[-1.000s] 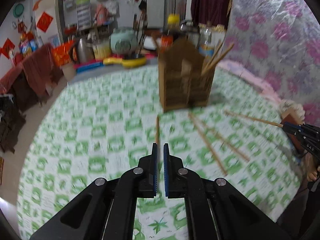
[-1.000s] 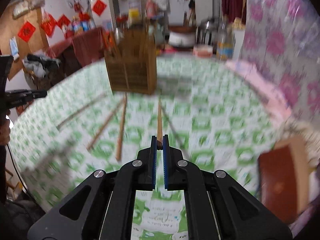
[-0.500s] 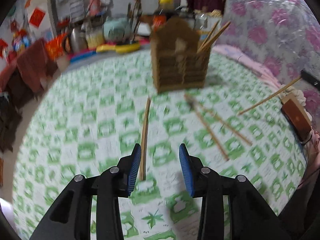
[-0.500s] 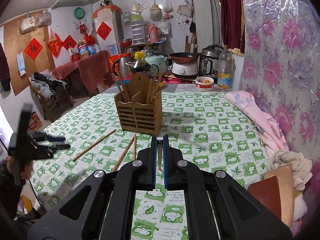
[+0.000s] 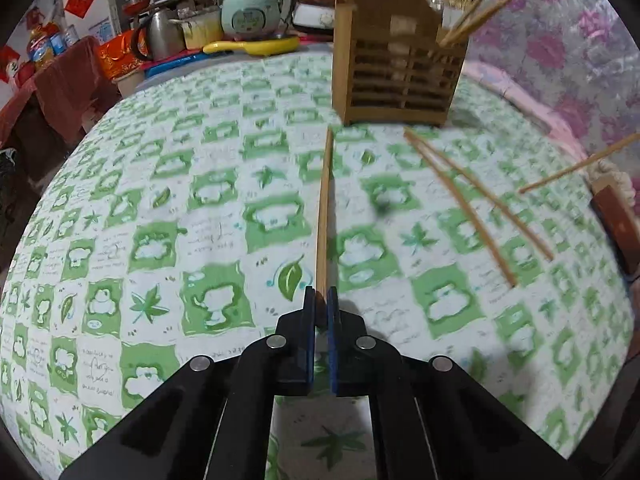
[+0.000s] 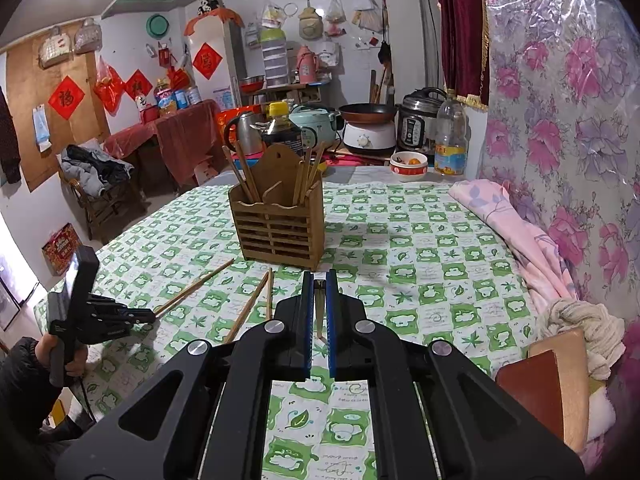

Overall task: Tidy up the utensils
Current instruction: 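Lift both held chopsticks toward the wooden holder, then lower both held chopsticks into the wooden holder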

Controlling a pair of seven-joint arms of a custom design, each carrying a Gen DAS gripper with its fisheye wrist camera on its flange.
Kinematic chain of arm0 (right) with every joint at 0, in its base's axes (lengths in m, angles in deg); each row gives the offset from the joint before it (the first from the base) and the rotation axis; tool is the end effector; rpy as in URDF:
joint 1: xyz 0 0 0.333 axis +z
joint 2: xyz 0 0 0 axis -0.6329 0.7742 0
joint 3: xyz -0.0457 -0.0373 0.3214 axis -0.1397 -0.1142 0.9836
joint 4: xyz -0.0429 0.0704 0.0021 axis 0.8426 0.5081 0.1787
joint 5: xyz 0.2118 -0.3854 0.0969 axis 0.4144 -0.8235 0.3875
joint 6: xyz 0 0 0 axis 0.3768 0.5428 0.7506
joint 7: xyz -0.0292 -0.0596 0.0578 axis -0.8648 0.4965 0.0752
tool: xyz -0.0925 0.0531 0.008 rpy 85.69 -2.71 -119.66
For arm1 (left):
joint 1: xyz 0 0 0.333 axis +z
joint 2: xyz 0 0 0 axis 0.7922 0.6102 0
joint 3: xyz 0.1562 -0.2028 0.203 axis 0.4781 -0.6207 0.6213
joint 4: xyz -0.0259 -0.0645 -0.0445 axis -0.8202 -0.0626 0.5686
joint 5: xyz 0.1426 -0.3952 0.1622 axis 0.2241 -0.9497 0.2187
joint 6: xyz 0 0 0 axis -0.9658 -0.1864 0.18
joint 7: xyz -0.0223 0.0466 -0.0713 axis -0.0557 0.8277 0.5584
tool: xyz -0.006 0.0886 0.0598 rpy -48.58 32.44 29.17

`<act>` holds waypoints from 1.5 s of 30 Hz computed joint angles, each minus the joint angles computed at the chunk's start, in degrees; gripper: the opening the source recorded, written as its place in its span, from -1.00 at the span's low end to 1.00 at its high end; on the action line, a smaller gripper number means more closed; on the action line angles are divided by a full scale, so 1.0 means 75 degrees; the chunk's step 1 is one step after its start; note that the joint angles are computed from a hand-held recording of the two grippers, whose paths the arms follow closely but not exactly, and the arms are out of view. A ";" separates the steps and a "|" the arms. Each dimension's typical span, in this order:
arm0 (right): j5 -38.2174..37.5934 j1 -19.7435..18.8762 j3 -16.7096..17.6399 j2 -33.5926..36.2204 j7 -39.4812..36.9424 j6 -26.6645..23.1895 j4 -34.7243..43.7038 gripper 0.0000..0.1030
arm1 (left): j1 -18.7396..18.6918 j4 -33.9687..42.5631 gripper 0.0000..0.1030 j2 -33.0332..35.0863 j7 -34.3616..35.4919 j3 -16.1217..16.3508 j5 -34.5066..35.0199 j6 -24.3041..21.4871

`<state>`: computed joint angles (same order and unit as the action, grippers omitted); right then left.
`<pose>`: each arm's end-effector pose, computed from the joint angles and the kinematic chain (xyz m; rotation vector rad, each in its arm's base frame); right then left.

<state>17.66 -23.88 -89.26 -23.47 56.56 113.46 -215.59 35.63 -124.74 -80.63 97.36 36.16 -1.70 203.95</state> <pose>0.4487 0.0305 0.4797 -1.9109 1.0875 -0.4450 0.3820 -0.2065 0.3799 -2.0595 1.7742 -0.5814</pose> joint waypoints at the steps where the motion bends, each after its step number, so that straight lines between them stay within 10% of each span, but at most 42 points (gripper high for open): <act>1: 0.0003 -0.0003 -0.0009 0.0006 0.0016 -0.0011 0.0009 -0.87 | 0.0015 -0.0015 -0.89 -0.0184 -0.0030 -0.0042 0.0044 -0.0036; 16: 0.0207 0.0153 -0.0062 -0.0142 0.0039 -0.0130 0.0258 -0.87 | 0.0138 0.1675 -0.89 -0.0948 0.0113 -0.0423 0.0873 -0.0855; 36: 0.1286 0.0567 0.0495 0.1986 0.0400 -0.0126 0.3075 -0.87 | 0.1676 0.5263 -0.88 0.1791 -0.1194 -0.1034 0.3436 -0.0128; 45: -0.0444 0.0199 0.1228 0.4104 0.2236 0.0367 0.4238 -0.83 | 0.1394 0.5493 -0.87 0.3351 -0.1411 -0.0128 0.2520 0.0096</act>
<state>14.33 -22.38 -80.05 7.31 73.33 116.21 -183.80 46.09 -83.54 -55.49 86.78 35.20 17.20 204.67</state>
